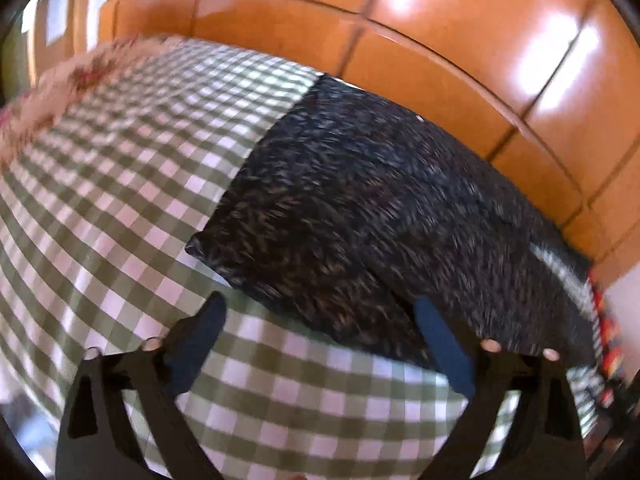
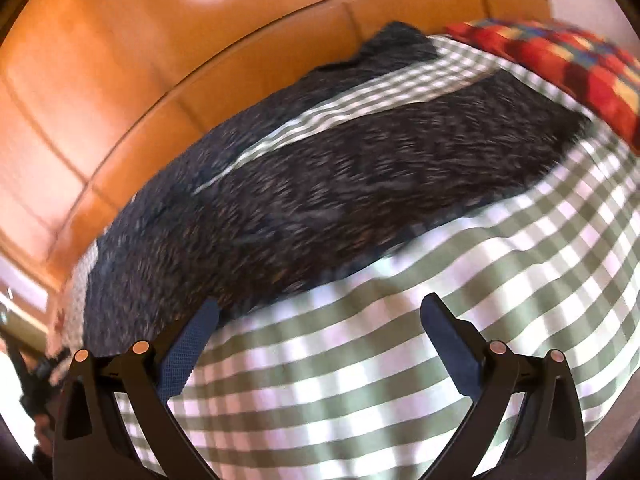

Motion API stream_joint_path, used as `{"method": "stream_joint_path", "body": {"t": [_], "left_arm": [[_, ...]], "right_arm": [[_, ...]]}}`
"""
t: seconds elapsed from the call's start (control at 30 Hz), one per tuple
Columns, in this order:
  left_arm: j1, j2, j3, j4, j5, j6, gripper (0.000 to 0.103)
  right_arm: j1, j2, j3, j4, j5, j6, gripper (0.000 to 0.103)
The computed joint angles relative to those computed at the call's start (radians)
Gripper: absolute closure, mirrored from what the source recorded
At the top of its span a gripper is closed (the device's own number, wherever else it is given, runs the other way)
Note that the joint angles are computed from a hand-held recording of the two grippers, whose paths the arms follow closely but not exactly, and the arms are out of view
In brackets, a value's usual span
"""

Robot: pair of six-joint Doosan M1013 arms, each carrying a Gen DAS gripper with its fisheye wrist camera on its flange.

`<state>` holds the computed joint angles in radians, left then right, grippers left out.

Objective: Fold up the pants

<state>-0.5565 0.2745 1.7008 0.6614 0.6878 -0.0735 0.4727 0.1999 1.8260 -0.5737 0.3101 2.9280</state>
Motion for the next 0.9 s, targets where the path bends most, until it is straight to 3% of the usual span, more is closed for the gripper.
{"method": "stream_joint_path", "body": {"t": [0.1, 0.17, 0.23, 0.27, 0.3, 0.37, 0.43, 0.5, 0.57, 0.9], "left_arm": [[0.039, -0.003, 0.026, -0.069, -0.098, -0.039, 0.027], [0.052, 0.003, 0.032, -0.084, -0.123, -0.068, 0.036], [0.056, 0.010, 0.032, -0.076, -0.128, -0.085, 0.061], [0.061, 0.014, 0.032, -0.078, -0.137, -0.085, 0.083], [0.068, 0.019, 0.032, -0.093, -0.144, -0.075, 0.091], [0.076, 0.016, 0.040, -0.086, -0.179, -0.094, 0.095], [0.071, 0.019, 0.028, -0.054, -0.153, -0.096, 0.096], [0.069, 0.022, 0.016, -0.050, -0.130, -0.080, 0.096], [0.064, 0.018, 0.015, -0.052, -0.113, -0.067, 0.097], [0.018, -0.046, 0.075, 0.010, -0.091, -0.107, 0.097]], "right_arm": [[-0.038, 0.001, 0.015, 0.079, -0.045, 0.000, 0.003], [-0.058, 0.008, 0.019, 0.114, -0.075, 0.002, 0.007], [-0.074, 0.019, 0.016, 0.118, -0.092, 0.039, 0.009], [-0.080, 0.023, 0.015, 0.111, -0.099, 0.056, 0.011], [-0.082, 0.030, 0.007, 0.051, -0.094, 0.121, 0.013], [-0.089, 0.039, -0.005, 0.009, -0.080, 0.174, 0.028], [-0.099, 0.050, -0.020, 0.028, -0.065, 0.167, 0.043], [-0.107, 0.061, -0.035, 0.029, -0.026, 0.168, 0.076], [-0.114, 0.063, -0.038, 0.071, -0.007, 0.129, 0.091], [-0.099, 0.010, 0.013, 0.026, 0.024, 0.096, 0.098]]}}
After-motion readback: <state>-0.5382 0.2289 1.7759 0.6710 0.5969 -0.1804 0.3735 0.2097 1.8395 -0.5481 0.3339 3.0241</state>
